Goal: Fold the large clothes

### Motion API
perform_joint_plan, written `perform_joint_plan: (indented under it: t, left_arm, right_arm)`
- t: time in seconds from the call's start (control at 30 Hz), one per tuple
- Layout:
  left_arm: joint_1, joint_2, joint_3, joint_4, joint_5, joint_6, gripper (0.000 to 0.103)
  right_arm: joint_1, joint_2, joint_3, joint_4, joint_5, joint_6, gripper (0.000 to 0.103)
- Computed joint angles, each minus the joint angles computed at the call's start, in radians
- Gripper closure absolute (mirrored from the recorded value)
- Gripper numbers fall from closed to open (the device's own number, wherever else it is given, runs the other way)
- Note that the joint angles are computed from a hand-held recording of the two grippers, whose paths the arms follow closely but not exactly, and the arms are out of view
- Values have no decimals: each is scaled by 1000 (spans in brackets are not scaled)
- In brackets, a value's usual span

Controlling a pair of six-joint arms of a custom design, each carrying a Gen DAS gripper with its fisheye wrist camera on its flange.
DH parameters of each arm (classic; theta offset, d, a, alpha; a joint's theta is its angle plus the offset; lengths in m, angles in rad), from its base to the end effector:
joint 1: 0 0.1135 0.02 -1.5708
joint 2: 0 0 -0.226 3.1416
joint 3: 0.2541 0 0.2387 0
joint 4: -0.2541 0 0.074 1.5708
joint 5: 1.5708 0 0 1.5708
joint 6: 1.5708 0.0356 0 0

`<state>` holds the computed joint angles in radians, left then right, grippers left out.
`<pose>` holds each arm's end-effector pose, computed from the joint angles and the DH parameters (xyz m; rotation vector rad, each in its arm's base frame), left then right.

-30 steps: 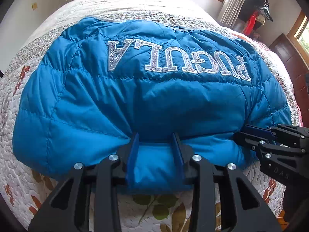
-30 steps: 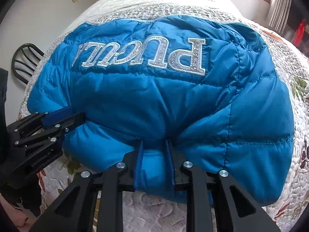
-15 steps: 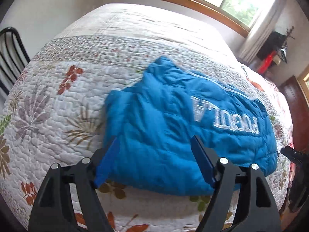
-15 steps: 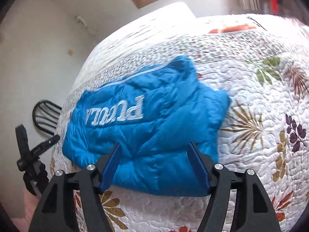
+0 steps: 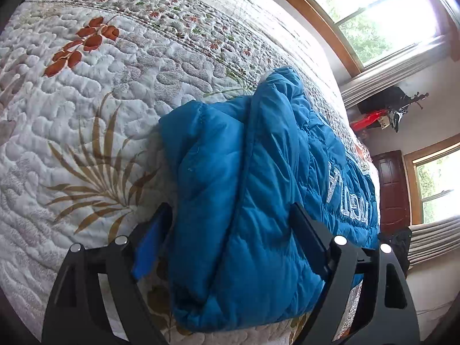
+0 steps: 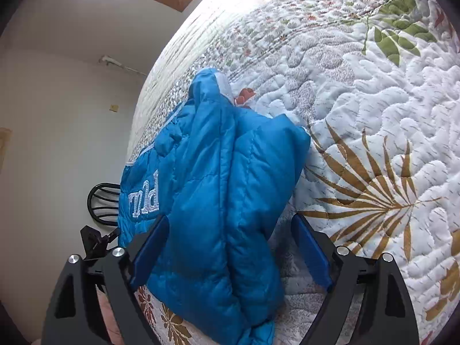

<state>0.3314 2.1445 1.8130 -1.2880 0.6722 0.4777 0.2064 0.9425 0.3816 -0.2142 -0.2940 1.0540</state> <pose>0.3625 0.1013 0.1831 0.1793 2.7702 -0.9181 0.1857 0.0494 0.1486 0.8894 2.3511 0.9215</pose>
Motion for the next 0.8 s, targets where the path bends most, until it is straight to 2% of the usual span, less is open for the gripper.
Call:
perform_joint_plan:
  t: [0.17,0.23,0.27,0.4,0.47,0.53,0.67,0.8]
  left_arm:
    - [-80,69,65,5,-27,-33,18]
    - [-110,55,48,38,-57,-62,20]
    - [-119,50,47,40,-65,-75,23]
    - [-142,3,32,50,-89,-120,64]
    - [-144,-77,-32,80,-103,-126,75]
    - [-134,-133,-56,76,-86,-126,84]
    - [-100,-224,-51,0,-35,-94,89]
    - [-8,-344,-36,-147,30,44,90]
  right_arm:
    - [-34,128,46,77,-31,-42,13]
    - [-26,199,98,75,-28,-71,17]
    - [-19,241,129,69,-33,-87,26]
    - [12,276,162,97,-39,-68,69]
    - [35,219,156,83,-23,-48,78]
    - [63,146,163,36,4,-38,83]
    - [185,5,250,-155,115,-14,85]
    - [384,-117,364,-358,293,35,85]
